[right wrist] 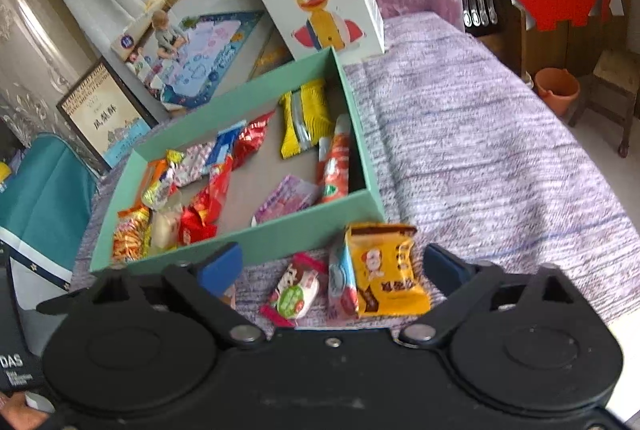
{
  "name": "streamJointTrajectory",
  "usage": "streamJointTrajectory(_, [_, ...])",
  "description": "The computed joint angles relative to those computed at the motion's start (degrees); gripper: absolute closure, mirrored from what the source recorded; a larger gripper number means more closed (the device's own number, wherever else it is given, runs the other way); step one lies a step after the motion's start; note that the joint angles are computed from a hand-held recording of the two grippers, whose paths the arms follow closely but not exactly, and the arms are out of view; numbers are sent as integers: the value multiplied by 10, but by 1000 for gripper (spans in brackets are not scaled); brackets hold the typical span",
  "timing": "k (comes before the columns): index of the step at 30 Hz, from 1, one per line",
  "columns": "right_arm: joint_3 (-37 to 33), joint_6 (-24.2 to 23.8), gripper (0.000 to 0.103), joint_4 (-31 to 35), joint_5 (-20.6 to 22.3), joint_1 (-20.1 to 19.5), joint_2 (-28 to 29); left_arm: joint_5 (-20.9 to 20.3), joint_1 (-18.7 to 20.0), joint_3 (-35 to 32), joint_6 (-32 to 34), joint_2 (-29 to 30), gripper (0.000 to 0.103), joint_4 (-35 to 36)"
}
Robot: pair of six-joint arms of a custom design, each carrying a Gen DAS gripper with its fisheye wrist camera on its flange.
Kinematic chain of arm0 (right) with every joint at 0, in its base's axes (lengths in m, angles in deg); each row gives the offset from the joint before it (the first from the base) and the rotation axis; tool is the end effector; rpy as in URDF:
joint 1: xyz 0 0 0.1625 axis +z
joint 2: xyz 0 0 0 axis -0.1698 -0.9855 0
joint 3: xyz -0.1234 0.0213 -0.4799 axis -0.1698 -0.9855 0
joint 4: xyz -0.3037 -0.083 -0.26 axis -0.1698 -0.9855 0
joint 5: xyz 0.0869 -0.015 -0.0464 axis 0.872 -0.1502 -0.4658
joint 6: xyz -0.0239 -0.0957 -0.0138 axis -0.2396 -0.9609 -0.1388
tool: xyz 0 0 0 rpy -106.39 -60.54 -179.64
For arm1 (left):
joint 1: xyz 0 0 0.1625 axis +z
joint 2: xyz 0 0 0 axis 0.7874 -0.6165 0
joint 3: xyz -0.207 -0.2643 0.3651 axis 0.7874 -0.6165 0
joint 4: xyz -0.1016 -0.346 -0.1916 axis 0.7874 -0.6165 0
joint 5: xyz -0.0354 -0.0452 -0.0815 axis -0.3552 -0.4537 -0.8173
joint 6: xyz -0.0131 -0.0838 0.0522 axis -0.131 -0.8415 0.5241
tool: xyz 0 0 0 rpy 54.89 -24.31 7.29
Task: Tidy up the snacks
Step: 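Move both open tools back toward the remaining snacks, then grasp the brown egg-shaped candy with left tool while right tool grasps white-green candy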
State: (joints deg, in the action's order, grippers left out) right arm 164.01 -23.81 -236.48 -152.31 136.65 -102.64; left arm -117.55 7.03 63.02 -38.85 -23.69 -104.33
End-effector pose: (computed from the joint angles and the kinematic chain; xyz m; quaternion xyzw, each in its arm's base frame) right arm 0.3214 -0.3393 -0.0014 -0.0570 -0.8787 0.3963 0.2599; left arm -0.0450 -0.4520 0.2114 0.2749 0.9016 -0.1510 0.2980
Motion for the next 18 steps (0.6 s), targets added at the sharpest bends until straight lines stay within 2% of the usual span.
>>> streamJointTrajectory(7, [-11,12,39,1,9,2,17,1,24,-1,15,9,1,-25])
streamJointTrajectory(12, [-23,10,49,7,40,-1,21,-14,31,-4,33,22,12,-39])
streamJointTrajectory(15, [-38,14,52,44,53,-11,24,-27,36,-7,40,31,24,-39])
streamJointTrajectory(17, [-48,19,52,68,54,-19,28,-28,38,-3,52,36,41,-48])
streamJointTrajectory(18, [-52,23,52,78,54,-22,30,-18,35,7,69,41,49,-79])
